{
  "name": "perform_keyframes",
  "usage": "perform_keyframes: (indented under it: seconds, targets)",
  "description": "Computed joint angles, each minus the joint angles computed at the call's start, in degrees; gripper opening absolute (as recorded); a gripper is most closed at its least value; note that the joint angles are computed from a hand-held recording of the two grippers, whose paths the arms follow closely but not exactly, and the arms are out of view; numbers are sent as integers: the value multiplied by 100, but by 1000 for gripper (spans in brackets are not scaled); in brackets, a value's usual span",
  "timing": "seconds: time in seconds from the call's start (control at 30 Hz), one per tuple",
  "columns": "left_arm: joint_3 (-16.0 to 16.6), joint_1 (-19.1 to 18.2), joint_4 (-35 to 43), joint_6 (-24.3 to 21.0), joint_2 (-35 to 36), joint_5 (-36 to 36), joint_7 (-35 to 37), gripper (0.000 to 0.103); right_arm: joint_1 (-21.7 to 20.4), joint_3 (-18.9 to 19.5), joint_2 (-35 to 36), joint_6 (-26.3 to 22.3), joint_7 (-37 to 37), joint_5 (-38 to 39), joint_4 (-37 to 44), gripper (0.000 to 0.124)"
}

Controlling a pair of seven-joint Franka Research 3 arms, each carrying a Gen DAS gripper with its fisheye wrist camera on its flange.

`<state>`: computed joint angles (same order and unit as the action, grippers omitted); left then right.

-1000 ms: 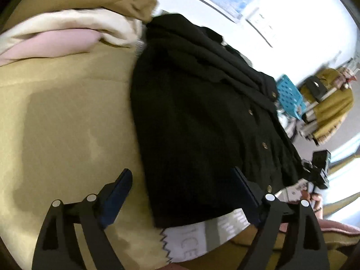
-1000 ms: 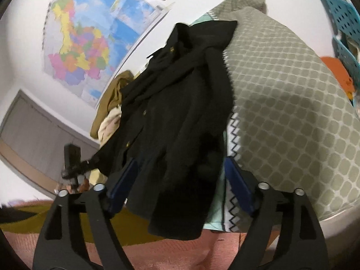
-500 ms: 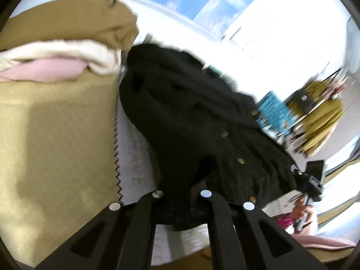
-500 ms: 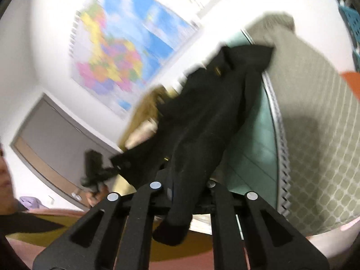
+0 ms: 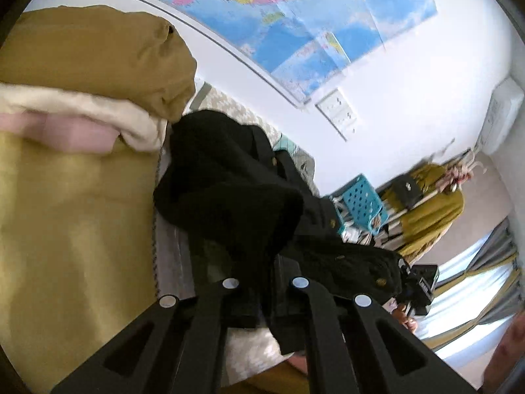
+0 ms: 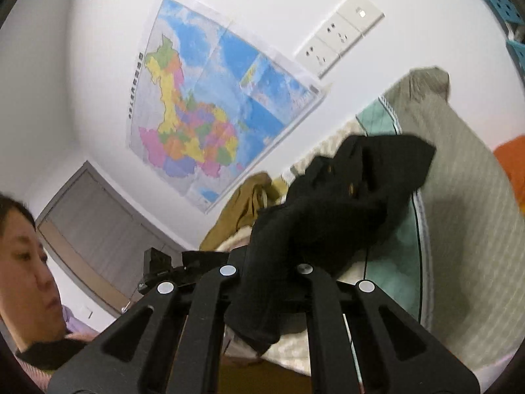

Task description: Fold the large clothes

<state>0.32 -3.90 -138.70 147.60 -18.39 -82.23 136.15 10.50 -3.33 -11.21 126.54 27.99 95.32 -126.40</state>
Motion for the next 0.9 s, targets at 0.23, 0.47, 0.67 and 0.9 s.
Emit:
perform_keyframes:
  seconds: [0.23, 0.47, 0.67, 0.9]
  targets:
    - [-25, 202, 1439, -85, 967, 885, -611, 2, -107, 137, 1177, 140, 646, -281, 1696, 7]
    - [-375, 602, 3590, -201, 2767, 2611, -2244, 3, -369, 493, 3037, 591, 2431, -1375, 3936, 7]
    - [-402, 590, 5327, -393, 4246, 4251, -3922, 4, -362, 559, 4615, 514, 4205, -2776, 5818, 7]
    - [-261, 484, 6845, -1054, 5399, 5778, -5218, 58, -263, 502, 5854, 124, 5670, -4253, 7405, 13]
